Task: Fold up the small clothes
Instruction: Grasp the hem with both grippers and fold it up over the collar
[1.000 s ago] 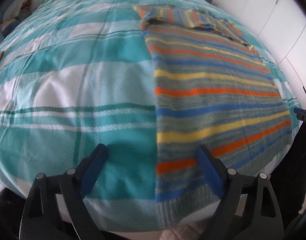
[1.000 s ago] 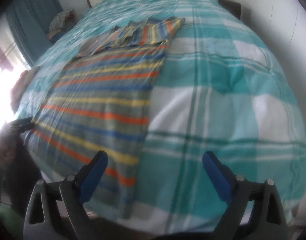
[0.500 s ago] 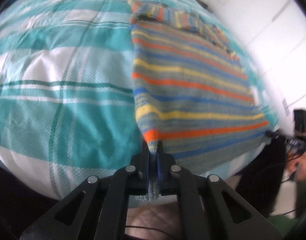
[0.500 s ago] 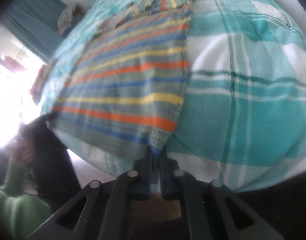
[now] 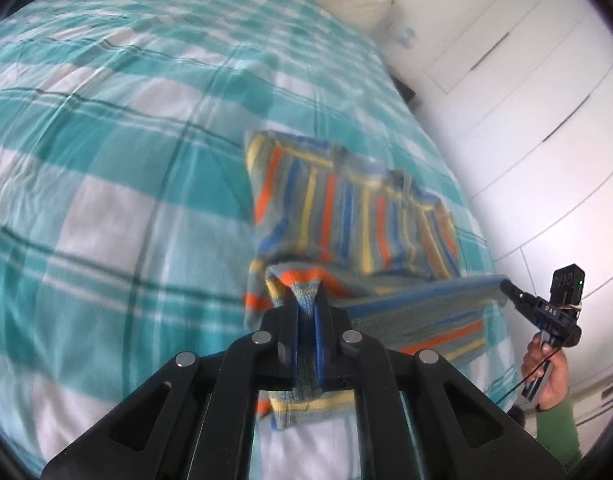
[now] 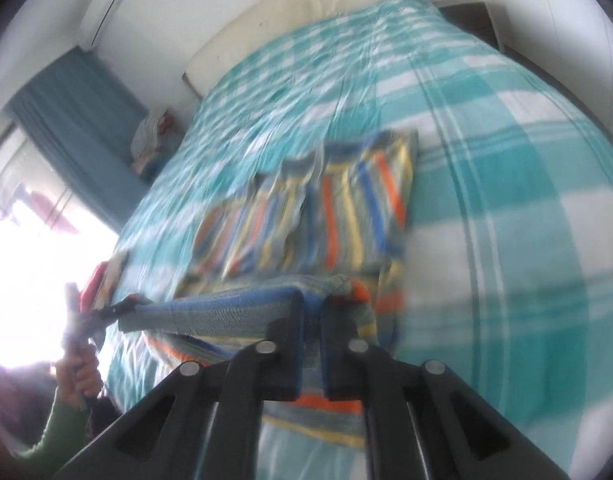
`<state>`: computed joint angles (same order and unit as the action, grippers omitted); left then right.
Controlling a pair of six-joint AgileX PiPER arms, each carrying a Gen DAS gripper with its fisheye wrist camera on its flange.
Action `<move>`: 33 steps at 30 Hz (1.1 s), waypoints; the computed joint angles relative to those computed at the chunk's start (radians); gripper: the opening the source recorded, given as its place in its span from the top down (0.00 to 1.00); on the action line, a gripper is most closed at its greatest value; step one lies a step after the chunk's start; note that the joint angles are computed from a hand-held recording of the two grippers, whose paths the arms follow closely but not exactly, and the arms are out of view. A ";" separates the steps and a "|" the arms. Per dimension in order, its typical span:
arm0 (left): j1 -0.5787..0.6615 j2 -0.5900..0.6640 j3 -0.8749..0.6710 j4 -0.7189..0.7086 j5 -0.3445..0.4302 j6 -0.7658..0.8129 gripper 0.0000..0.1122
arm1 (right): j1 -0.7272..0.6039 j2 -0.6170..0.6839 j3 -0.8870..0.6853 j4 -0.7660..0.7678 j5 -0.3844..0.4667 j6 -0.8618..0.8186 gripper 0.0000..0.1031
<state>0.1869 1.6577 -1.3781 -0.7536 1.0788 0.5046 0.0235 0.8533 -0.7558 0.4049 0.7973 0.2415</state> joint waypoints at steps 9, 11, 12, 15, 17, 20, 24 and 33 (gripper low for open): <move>-0.155 0.598 -0.846 0.284 0.021 -0.547 0.55 | -0.258 0.537 -0.190 0.417 -0.294 -0.471 0.72; -0.130 0.605 -0.846 0.241 0.020 -0.571 0.52 | -0.246 0.524 -0.181 0.335 -0.328 -0.397 0.55; -0.112 0.578 -0.789 0.196 0.002 -0.525 0.47 | -0.253 0.505 -0.167 0.342 -0.321 -0.421 0.55; -0.079 0.474 -0.611 0.164 -0.051 -0.383 0.36 | -0.265 0.412 -0.112 0.275 -0.280 -0.454 0.55; -0.050 0.392 -0.480 0.143 -0.053 -0.278 0.35 | -0.279 0.345 -0.079 0.242 -0.197 -0.477 0.55; -0.004 0.264 -0.278 0.083 -0.041 -0.123 0.30 | -0.327 0.246 -0.010 0.317 -0.027 -0.591 0.55; -0.036 0.130 -0.064 0.131 -0.075 -0.023 0.26 | -0.247 0.145 0.077 0.232 0.058 -0.495 0.54; -0.186 0.068 0.068 0.374 -0.192 -0.131 0.95 | -0.071 0.058 0.197 0.019 0.010 -0.197 0.93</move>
